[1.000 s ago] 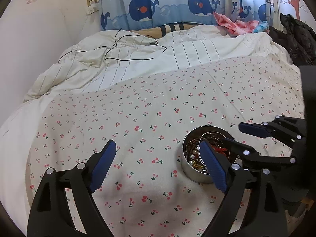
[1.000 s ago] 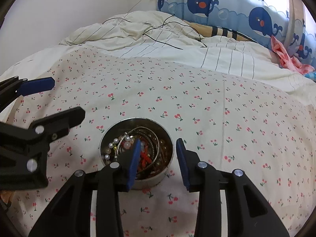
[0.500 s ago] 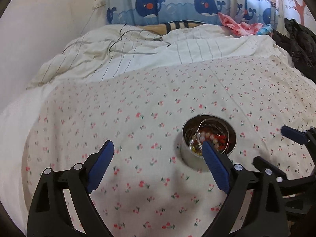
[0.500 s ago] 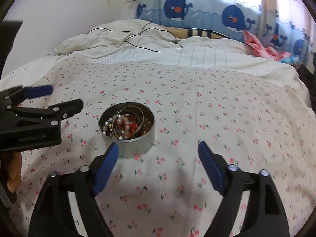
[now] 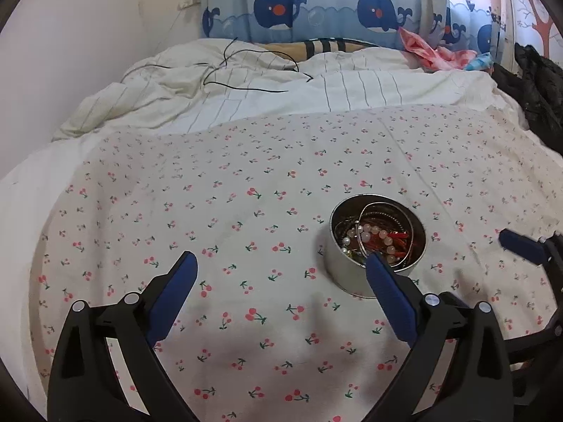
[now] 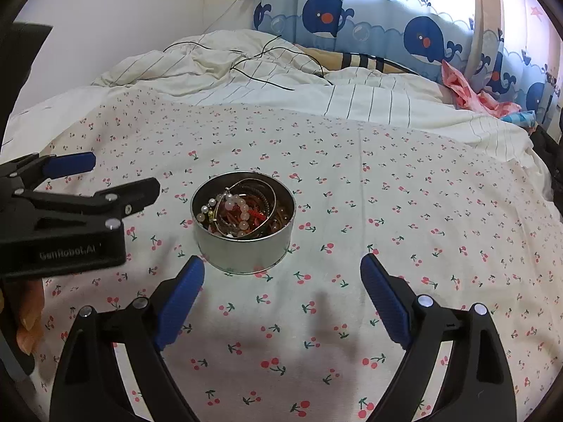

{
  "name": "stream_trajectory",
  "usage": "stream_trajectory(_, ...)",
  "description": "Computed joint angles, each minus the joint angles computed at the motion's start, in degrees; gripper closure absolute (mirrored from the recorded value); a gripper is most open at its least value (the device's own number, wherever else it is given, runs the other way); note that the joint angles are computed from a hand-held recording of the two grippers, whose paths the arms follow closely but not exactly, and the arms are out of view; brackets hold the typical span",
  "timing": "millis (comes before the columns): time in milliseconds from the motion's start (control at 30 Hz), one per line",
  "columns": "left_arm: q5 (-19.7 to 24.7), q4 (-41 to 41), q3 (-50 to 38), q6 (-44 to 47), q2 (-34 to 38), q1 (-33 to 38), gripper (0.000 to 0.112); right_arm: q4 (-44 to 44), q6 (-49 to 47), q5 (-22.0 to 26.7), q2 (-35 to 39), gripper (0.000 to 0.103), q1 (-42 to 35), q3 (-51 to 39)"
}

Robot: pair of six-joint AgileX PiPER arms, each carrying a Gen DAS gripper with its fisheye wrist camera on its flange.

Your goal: Organize jewelry

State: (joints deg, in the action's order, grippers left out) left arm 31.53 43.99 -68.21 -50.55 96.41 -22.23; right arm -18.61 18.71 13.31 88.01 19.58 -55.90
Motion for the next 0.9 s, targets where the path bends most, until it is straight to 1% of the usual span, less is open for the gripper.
stream_trajectory(67,-0.52,-1.15,0.01,1.01,-0.04,0.01,0.019,-2.23,2.28,-0.15,0.04,0.015,0.03,0.14)
stream_trajectory(133,-1.36,0.51,0.88,-1.22,-0.24,-0.27,0.019,-3.02,3.4,-0.2,0.14,0.015,-0.03,0.26)
stream_trajectory(200,-1.31,0.52,0.99,-1.26,0.05,-0.47,0.019,-4.88,5.38,-0.32,0.28,0.013,-0.1,0.5)
stream_trajectory(267,-1.59,0.49,1.14,-1.43,0.15,-0.52,0.019,-4.02,4.5,-0.52,0.36,0.013,-0.36,0.66)
stream_trajectory(533,-2.49,0.76,1.98,-2.8,0.07,-0.44,0.018,-5.63,6.29,-0.71,0.57,0.013,-0.24,0.76)
stream_trajectory(900,-2.28,1.1,2.06,-3.33,0.25,-0.74,0.018,-4.94,5.41,-0.96,0.51,0.013,-0.62,1.27)
